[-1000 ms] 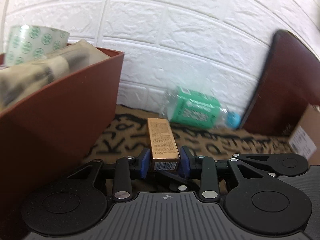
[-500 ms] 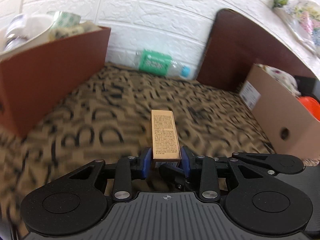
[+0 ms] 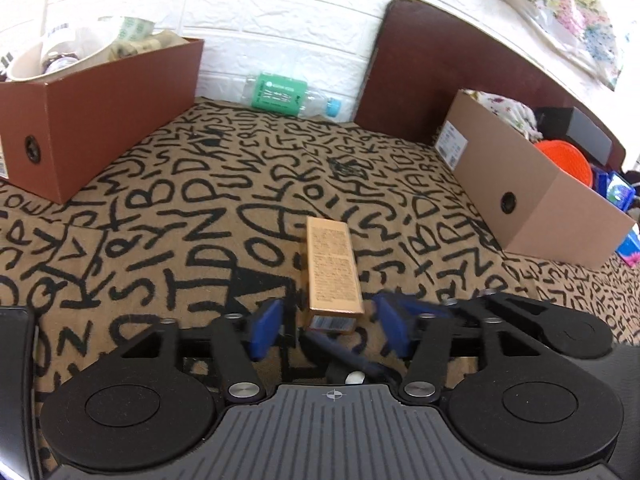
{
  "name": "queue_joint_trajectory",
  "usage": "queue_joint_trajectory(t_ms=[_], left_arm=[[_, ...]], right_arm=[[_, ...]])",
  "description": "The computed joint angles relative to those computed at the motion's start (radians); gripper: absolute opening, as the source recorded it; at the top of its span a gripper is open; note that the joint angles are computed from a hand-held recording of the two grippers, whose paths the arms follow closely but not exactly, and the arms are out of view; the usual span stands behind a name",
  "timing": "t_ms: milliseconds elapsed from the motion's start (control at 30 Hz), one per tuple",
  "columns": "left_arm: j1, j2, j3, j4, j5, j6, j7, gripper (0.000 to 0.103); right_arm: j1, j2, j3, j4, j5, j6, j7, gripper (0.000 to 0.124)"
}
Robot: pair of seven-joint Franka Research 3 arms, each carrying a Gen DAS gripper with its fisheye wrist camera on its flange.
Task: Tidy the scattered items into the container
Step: 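Carry the gold box with the left gripper over the brown box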
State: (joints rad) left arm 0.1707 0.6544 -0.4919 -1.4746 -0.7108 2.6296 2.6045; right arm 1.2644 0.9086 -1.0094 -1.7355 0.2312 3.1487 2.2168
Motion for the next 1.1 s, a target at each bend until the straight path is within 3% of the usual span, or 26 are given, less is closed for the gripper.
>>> queue_joint_trajectory(t_ms=[167, 300, 833, 1100], left_arm=[[-0.024, 0.037, 0.02, 0.072, 0.043, -0.039, -0.043, 0.075], [-0.037, 0.066, 0.029, 0.126, 0.085, -0.09, -0.068, 0.061], [-0.066, 0.135, 0.043, 0.235, 0.159, -0.166, -0.128, 0.06], [-0.033, 0.105, 0.02, 0.191, 0.12, -0.14, -0.094, 0.051]], right_arm=[[-0.022, 0.034, -0.003, 0.049, 0.001, -0.022, 0.012, 0.063], [-0.044, 0.036, 0.004, 0.072, -0.027, -0.042, 0.046, 0.06], [-0.128, -0.019, 0.083, 0.115, -0.201, -0.114, 0.186, 0.054], [-0.156, -0.059, 0.12, 0.137, -0.304, -0.147, 0.236, 0.052]])
